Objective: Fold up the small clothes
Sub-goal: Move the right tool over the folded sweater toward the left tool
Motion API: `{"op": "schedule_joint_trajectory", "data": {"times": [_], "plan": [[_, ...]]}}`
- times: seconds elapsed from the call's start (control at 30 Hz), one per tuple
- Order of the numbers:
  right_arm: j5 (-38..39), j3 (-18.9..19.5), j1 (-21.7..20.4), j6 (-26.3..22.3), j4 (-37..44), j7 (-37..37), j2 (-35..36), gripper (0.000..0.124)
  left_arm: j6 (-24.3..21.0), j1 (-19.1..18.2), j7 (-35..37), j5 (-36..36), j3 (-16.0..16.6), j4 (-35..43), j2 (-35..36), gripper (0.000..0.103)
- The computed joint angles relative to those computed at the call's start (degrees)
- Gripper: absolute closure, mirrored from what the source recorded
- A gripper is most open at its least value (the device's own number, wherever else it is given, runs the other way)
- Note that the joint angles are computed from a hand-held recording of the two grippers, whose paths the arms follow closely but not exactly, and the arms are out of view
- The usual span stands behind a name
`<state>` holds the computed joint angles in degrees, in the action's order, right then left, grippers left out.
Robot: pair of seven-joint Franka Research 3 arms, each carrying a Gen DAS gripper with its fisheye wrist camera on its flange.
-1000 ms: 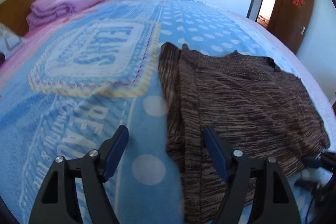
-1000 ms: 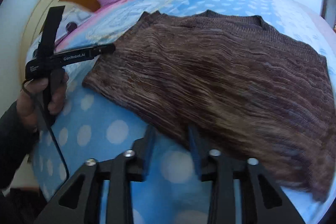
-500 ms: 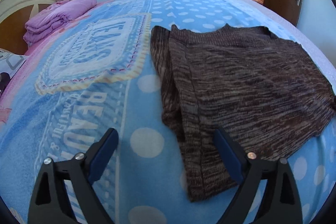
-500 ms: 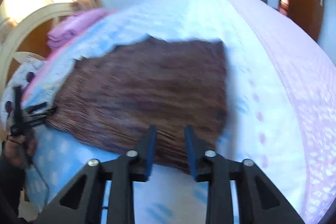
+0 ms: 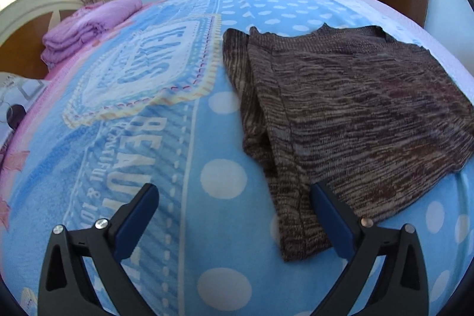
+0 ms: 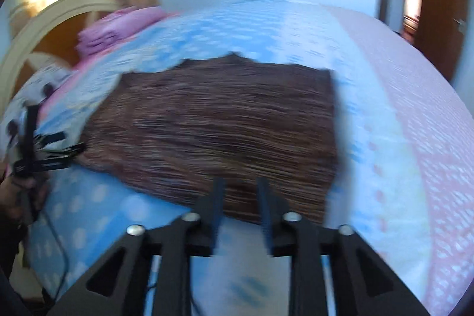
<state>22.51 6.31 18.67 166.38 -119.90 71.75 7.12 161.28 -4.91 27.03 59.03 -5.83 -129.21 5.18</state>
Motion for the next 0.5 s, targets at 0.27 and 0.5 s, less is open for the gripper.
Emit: {"op": "schedule_joint_trajectory", "data": {"times": [0.27,0.5], "plan": [[-8.9,2.0,5.5,-3.0,10.8,-0.3,10.9,0.078,2.1,0.9,2.4,-3.7,0.1,-1.2,-0.6,0.000],[-7.6,1.9,6.8,-1.8,10.3,0.5,10.3,0.077,3.9,1.4,3.8,-5.6,0.3,-2.4,-1.5,0.000]]}}
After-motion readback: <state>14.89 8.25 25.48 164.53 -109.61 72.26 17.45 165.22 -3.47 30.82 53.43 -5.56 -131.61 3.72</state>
